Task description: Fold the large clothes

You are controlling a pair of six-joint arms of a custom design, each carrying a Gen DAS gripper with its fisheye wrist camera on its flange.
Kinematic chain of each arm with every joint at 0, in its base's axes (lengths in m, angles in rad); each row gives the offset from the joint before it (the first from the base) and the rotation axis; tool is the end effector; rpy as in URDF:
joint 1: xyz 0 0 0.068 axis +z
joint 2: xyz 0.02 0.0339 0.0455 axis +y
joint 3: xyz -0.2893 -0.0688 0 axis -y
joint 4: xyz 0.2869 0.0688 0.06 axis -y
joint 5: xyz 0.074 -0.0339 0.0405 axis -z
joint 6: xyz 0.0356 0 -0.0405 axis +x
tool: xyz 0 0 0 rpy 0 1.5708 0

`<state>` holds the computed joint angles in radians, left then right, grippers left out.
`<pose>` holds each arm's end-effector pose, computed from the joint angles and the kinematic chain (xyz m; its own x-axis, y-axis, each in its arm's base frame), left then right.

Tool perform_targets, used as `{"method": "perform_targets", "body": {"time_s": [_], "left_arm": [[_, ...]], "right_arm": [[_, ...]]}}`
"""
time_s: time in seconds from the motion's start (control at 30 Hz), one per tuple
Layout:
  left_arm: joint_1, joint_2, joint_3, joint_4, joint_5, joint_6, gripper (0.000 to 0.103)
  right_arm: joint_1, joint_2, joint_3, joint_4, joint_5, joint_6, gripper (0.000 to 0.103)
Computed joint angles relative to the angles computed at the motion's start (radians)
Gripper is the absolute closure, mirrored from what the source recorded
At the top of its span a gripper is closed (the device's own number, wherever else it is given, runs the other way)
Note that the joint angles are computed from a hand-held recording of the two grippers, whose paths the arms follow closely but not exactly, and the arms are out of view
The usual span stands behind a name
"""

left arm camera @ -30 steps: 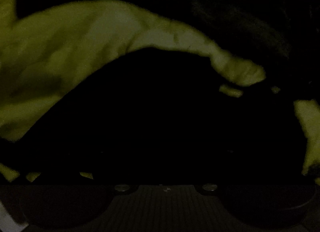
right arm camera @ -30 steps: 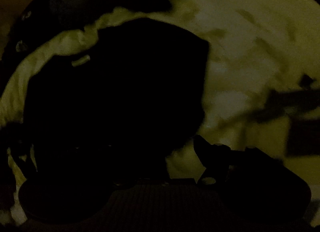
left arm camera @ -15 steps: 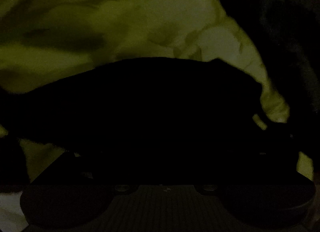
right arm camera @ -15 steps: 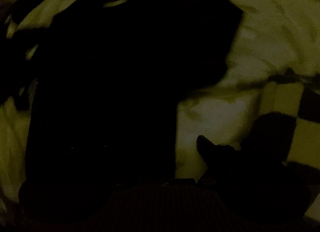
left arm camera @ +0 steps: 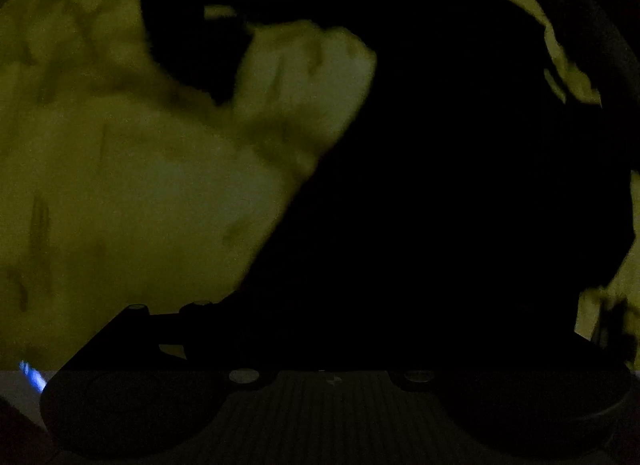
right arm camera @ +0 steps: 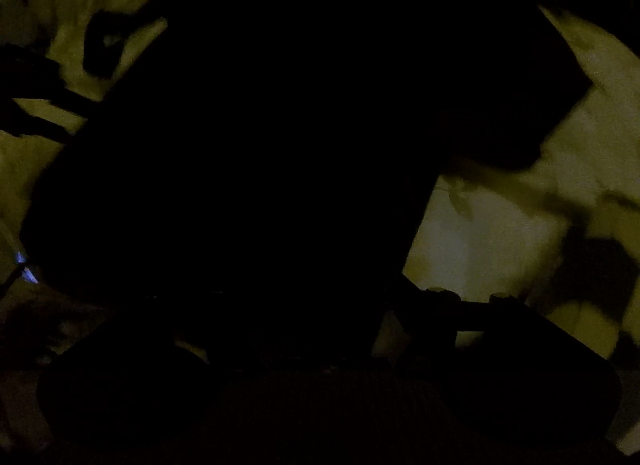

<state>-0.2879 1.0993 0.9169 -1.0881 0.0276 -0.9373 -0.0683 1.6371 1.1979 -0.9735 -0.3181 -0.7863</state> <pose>0.2049 -0.0617 0.2735 -0.7773 -0.6101 -0.1539 -0.5656 0.7846 -0.2540 0.3413 -0.0122 0.2280 -0.7071 -0.6254 -0.3298 -0.6862 0.7195 0.1068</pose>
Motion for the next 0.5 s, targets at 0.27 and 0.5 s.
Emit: {"method": "perform_targets", "body": {"time_s": [0.27,0.5], "left_arm": [[-0.132,0.017,0.078,-0.043,-0.054,-0.023,0.000],[-0.146,0.044,0.080,-0.040,-0.040,-0.022,0.000]], "right_arm": [[-0.072,-0.015,0.012,-0.104,-0.039,-0.125,0.094],[-0.256,-0.043,0.048,-0.331,-0.053,-0.312,0.094]]}}
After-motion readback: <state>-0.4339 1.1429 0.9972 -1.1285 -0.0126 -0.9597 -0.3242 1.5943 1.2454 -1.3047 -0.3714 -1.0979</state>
